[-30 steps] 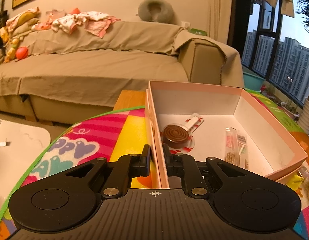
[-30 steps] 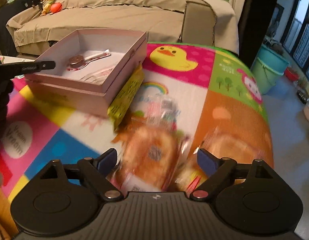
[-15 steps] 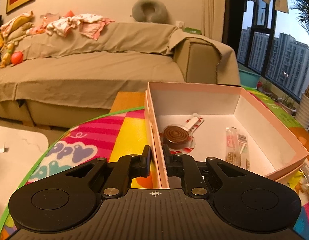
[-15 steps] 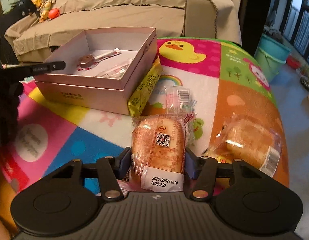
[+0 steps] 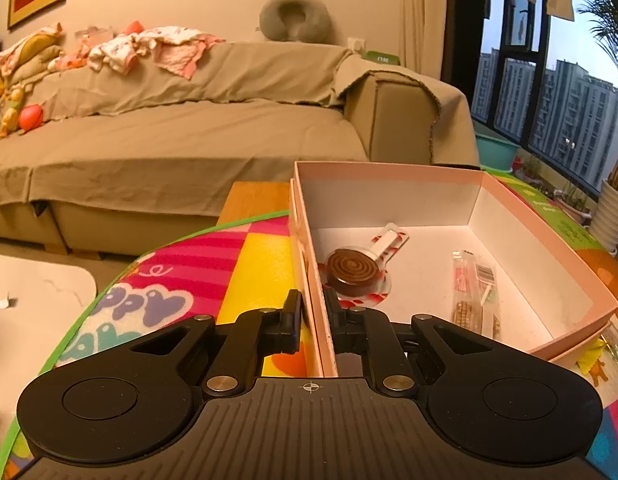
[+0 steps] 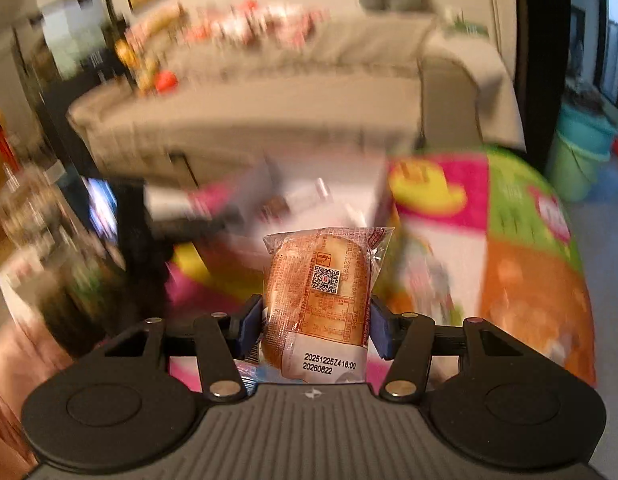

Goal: Organize objects
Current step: 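Grasp the wrapped bread roll with the right gripper and drop it into the box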

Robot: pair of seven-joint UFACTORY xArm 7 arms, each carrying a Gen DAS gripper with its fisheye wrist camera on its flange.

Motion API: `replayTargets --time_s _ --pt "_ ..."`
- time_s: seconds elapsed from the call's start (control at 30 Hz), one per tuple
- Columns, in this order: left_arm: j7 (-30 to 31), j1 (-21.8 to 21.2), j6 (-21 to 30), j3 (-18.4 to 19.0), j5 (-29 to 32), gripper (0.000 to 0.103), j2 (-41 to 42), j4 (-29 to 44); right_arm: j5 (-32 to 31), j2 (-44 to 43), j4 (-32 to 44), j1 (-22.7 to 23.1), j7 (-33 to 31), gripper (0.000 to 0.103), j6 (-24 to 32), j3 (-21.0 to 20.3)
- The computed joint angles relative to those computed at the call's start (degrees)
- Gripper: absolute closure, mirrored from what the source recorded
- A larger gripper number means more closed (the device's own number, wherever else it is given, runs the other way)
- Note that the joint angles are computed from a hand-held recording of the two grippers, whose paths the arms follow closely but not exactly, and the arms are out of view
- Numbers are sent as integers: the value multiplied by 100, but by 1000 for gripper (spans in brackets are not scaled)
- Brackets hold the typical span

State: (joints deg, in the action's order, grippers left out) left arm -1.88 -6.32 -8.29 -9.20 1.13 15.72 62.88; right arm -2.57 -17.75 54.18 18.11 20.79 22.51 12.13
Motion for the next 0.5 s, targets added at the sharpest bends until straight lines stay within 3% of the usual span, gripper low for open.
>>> replayTargets --time_s 0.07,0.13,0.23,0.3,0.4,0.5 --pt "-10 5 -13 -5 -3 89 5 -1 -286 122 208 -183 316 49 -409 196" --pt "-24 -8 -32 5 -4 89 19 6 -1055 380 554 -610 976 49 -613 612" --pt "-45 37 -92 -40 8 89 32 -11 -2798 1094 1427 -1168 2395 49 -252 1260" --pt "-54 86 -119 -85 35 89 42 -15 -3661 1702 2048 -1111 3006 49 189 1397" --pt "-59 185 -126 -181 84 89 42 -24 -3834 2511 2828 -770 3094 49 709 1306" --pt "-80 311 -166 -299 130 89 56 -32 -3731 2948 3236 -488 3029 49 833 1143"
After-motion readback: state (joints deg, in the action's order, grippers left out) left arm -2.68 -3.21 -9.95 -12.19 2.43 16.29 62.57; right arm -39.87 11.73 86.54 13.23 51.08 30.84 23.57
